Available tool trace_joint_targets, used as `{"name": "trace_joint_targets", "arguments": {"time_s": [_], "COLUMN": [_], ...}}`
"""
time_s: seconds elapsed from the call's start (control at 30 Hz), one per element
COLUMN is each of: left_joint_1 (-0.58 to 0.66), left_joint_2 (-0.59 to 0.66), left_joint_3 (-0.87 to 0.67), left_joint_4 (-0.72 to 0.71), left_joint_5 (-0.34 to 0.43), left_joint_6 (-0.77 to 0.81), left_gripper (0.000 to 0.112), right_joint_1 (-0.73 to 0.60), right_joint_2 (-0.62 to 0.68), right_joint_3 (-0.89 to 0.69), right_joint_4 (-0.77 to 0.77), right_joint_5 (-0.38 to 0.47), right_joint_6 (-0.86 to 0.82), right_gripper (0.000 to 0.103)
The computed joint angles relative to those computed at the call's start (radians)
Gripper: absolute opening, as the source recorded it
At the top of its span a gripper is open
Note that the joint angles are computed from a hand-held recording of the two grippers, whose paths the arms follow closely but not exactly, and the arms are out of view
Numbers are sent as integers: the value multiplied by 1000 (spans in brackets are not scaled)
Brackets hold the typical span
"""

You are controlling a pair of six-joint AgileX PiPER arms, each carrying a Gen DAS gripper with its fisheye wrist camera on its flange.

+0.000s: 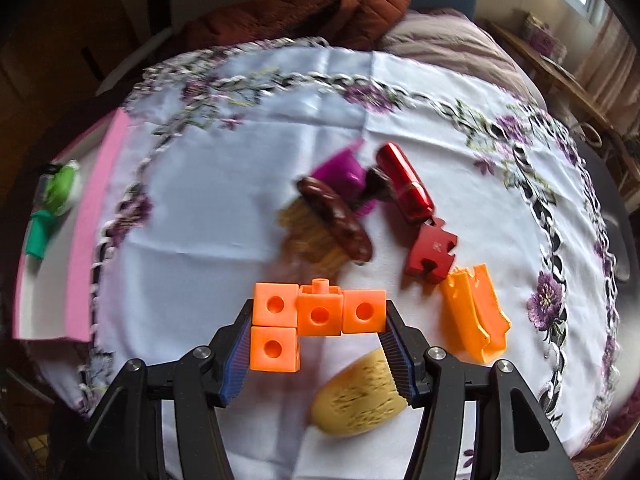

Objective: Organize rigid objects
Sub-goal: 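Grasp the orange interlocking cubes with the right tool and lift, then carry the orange cubes into the tray and open the right tool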

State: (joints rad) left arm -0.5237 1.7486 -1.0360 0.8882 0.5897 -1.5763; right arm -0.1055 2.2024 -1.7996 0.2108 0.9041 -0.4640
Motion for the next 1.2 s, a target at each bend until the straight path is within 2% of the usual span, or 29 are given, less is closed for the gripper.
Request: {"name": "trace_joint_targets", "arguments": {"time_s": [0.27,0.53,0.87,1.13,1.2], "left_joint_1": [8,19,78,123,128], "left_joint_2": [-12,-36,-113,-128,-130], "left_joint_3": [18,53,165,218,223], "left_joint_4": [2,28,85,91,97], "left_joint_5": [0,4,26,3,-4], "left_joint_6": [-6,-44,-170,-201,-203], "left_gripper": [37,37,37,37,37], "right_joint_1": [60,212,467,585,602], "right_joint_2": [-134,-140,-14,137,160], "right_joint_3": [123,131,39,-131,-152], "right_joint_4": [187,284,285,218,203], "right_joint_5": [-32,-5,20,43,21], "right_joint_6": [-196,-282,-248,-128,-97], "right_gripper": [59,59,59,60,60]}}
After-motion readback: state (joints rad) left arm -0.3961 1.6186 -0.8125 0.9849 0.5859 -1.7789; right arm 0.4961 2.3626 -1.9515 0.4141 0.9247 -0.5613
